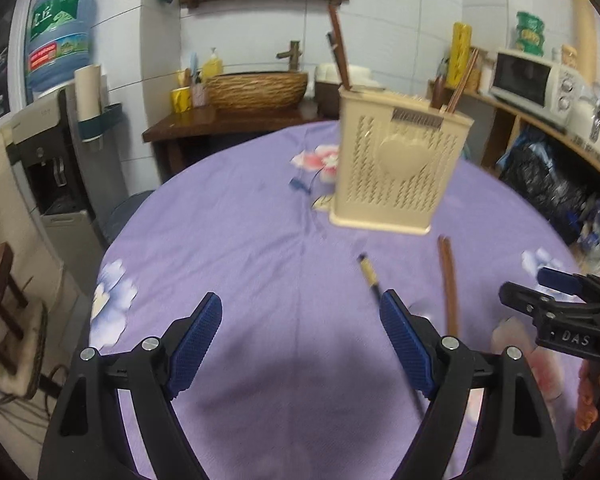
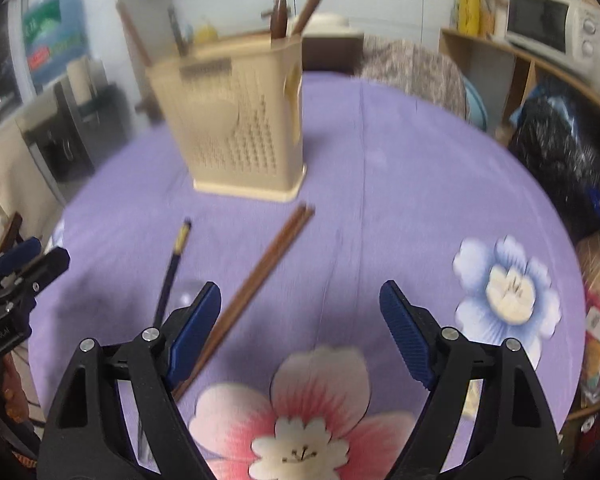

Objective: Organize utensils
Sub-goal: 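Move both open tools back over the remaining chopsticks and spoon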

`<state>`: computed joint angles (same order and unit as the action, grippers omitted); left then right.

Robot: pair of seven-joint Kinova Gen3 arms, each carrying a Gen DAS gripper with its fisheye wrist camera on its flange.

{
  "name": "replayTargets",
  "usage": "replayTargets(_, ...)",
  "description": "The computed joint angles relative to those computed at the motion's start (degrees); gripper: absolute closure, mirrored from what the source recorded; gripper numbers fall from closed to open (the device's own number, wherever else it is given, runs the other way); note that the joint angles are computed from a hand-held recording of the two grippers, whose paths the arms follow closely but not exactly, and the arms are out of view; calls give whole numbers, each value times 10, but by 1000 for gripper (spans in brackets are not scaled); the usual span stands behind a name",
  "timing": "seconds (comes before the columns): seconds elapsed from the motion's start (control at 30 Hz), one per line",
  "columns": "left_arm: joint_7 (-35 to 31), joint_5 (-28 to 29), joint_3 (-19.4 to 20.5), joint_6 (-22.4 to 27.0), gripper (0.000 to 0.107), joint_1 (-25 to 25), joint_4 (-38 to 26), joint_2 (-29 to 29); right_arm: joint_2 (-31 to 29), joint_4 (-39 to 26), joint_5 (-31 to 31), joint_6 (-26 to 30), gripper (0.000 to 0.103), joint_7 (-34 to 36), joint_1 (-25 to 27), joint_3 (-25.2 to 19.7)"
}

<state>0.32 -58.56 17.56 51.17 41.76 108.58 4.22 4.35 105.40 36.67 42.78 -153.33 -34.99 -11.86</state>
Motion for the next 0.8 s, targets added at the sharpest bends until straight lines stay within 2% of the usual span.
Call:
replayTargets(0.07,2,10,12,8,27,-8,9,1,6,3,-9,13,22,-1,-6,-4)
replayTargets(0.13,-1,24,-1,3,27,-2,17,-4,8,10,-20,17,22,-1,-10,-6)
replayTargets(0.33,-16,37,3,6,27,-7,13,-4,13,8,-29,21,21,-2,-22,-9)
replayTargets(0.8,-19,47,1,-13,27,-5,16,-1,82,-79,-62,87,21,69,-64,13)
